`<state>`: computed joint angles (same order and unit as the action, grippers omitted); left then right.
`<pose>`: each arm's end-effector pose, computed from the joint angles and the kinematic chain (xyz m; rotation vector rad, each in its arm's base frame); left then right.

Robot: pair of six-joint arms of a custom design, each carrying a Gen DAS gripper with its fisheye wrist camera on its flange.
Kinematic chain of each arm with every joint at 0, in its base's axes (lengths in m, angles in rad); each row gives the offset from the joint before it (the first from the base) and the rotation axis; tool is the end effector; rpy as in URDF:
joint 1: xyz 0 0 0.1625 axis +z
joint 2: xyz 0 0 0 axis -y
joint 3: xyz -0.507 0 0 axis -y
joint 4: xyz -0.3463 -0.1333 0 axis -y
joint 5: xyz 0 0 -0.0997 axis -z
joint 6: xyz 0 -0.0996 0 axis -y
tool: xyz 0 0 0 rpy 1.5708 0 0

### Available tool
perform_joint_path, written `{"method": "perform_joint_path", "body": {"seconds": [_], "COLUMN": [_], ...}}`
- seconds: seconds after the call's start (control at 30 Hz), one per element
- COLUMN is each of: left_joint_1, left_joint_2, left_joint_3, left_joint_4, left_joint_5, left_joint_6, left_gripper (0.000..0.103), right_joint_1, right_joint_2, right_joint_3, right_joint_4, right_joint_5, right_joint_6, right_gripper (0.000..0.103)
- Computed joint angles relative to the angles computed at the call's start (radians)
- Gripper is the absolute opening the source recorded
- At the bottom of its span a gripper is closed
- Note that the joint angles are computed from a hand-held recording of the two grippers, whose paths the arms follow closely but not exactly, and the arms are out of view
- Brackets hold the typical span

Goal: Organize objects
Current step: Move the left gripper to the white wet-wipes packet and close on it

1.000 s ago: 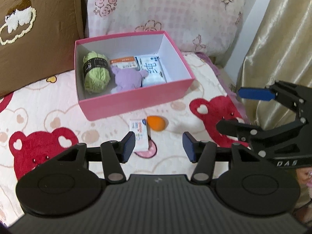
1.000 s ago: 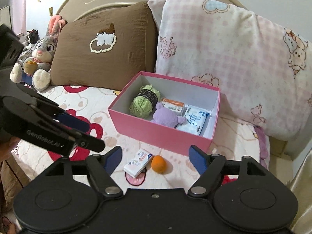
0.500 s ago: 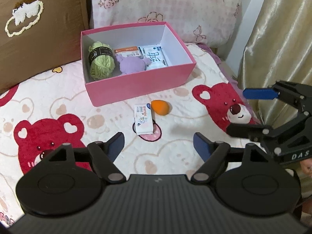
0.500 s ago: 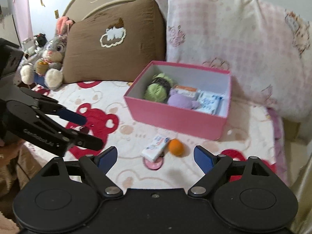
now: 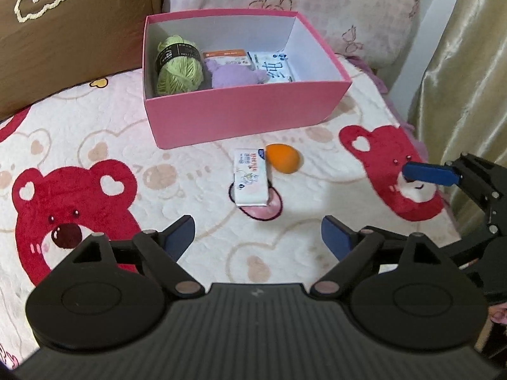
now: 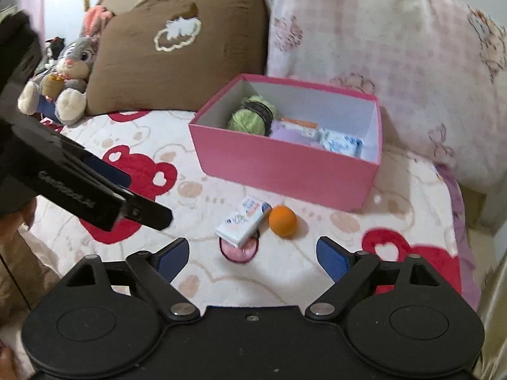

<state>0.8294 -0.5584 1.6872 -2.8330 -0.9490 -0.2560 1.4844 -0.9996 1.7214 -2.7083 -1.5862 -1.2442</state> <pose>-0.3233 -0.6364 0.0511 0.5713 2.5401 -0.5527 0.0739 -0.6744 0.3094 1.5486 -2.3777 0.4573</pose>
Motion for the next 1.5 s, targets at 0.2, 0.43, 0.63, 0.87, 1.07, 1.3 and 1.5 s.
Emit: {"method": "perform_joint_path", "body": {"seconds": [0.2,0.43,0.63,0.87,1.07,1.3,1.5], "left_joint_1": [0.035,0.074,0.101,0.138,0.161,0.164,0.18], "left_joint_2": [0.013,0.024,0.045,0.082,0.107,0.136,0.187], "left_joint_3": [-0.004,-0.009,-0.032,-0.063,-0.113,-0.129,-0.19], "left_joint_4": [-0.019,-0.064,-0.118,-0.157,-0.125,-0.182,-0.146], "left_joint_5": [-0.045,-0.034,-0.047,-0.093,-0.117,-0.135,-0.177], "left_joint_6": [0.007,0.055,0.11,0.157,0.145,0.19,0.193], "left_gripper": [0.087,0.087,0.087,0.087,0.085,0.083,0.083], "right_joint_1": [-0.003,0.002,0.014,0.004,-0.012,-0.042,-0.06], "right_joint_2": [0.048,0.112,0.148,0.189,0.246,0.271,0.28], "right_joint_3": [0.035,0.068,0.018,-0.001,-0.04,-0.039,-0.01], "right_joint_4": [-0.099,-0.191,-0.093,-0.101,-0.122,-0.181,-0.233], "right_joint_5": [0.026,0.004,-0.033,-0.013,-0.013,0.039,0.066], "right_joint_6": [-0.117,-0.206,-0.167,-0.099,-0.025,-0.019,-0.037], "right_gripper": [0.09,0.09,0.09,0.09,0.09,0.09,0.089]}}
